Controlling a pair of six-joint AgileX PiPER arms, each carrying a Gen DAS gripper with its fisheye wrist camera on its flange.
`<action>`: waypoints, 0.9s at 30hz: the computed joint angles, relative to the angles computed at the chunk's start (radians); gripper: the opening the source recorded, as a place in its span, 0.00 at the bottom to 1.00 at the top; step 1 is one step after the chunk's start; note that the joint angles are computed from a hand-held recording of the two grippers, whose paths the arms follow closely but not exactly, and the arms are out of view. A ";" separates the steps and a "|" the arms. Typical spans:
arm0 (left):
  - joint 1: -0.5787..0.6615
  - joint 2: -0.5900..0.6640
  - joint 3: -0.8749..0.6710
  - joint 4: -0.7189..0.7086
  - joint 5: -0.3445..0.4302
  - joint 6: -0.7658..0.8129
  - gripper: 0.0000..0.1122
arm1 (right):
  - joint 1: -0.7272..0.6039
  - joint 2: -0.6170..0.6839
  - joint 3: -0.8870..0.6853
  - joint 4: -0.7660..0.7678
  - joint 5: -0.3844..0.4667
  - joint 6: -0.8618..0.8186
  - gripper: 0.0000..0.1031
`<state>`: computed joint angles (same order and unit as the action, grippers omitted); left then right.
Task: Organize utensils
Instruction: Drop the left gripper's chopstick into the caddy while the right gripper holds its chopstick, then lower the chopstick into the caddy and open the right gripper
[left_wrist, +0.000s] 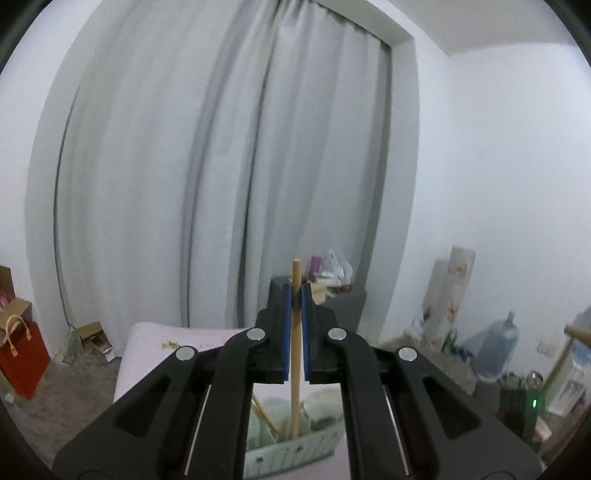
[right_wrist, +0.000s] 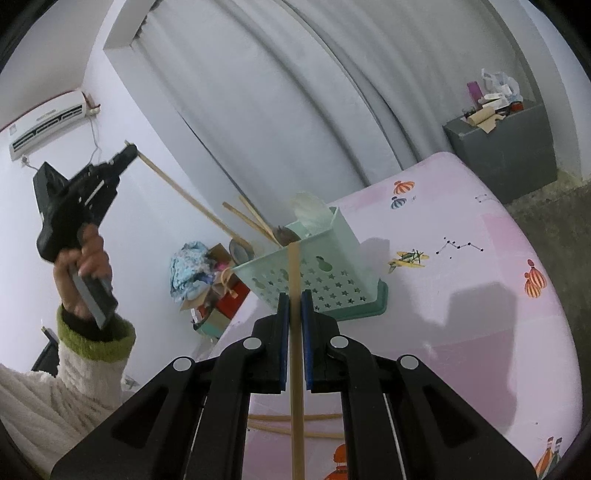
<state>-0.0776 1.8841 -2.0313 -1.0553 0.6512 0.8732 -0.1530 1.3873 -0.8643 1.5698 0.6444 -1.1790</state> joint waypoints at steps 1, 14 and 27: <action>0.000 0.014 -0.025 0.009 -0.008 -0.022 0.03 | 0.001 0.007 -0.003 -0.001 0.001 0.000 0.07; -0.035 0.203 -0.188 0.171 0.018 -0.199 0.03 | 0.021 0.068 -0.037 -0.022 -0.012 0.028 0.07; 0.005 0.187 -0.042 0.029 0.046 -0.061 0.24 | 0.056 0.061 -0.109 -0.100 -0.058 0.096 0.07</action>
<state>-0.0728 2.0710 -2.0733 -1.0263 0.6970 0.8120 -0.0974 1.4481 -0.9733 1.4702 0.5869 -1.0834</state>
